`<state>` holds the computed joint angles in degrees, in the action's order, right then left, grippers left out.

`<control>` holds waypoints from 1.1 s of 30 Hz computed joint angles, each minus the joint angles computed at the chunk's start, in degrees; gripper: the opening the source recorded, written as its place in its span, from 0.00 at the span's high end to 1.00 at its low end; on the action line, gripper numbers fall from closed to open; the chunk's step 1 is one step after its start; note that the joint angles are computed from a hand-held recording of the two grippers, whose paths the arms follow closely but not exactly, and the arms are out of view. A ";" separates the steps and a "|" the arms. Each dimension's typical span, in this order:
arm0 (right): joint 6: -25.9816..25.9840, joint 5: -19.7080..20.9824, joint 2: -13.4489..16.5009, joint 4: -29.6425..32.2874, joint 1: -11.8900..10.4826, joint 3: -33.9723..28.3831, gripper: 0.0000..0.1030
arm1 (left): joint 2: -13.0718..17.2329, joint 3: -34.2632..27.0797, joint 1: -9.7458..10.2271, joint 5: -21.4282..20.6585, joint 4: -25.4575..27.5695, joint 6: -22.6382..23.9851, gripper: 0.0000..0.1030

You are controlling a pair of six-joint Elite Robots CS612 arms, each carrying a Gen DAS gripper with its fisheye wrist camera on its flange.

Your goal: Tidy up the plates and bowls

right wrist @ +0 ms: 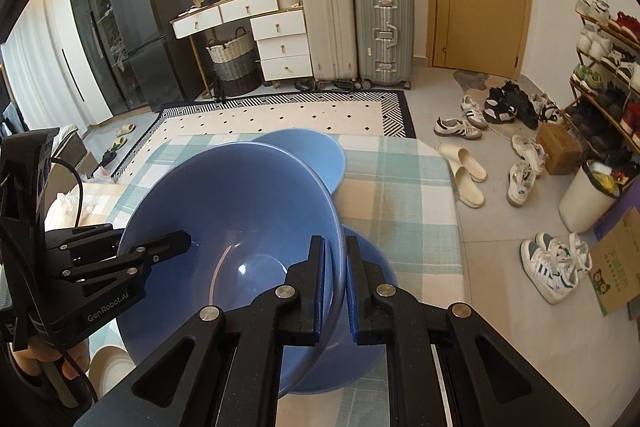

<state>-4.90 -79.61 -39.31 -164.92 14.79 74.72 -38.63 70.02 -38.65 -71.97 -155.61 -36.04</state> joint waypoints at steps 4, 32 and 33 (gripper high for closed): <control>0.42 -0.01 0.39 0.51 -0.33 -0.25 0.91 | 1.06 -1.43 0.03 -0.76 0.94 0.28 0.94; 1.80 0.36 4.00 3.71 -1.19 -3.36 0.91 | 6.05 -6.19 1.28 -2.54 3.95 3.69 0.94; 1.73 0.33 4.08 3.90 -1.22 -3.39 0.91 | 6.06 -6.20 1.25 -2.41 4.04 3.77 0.94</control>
<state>-3.17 -79.28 -35.23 -161.02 13.57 71.32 -32.57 63.83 -37.40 -74.38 -151.57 -32.27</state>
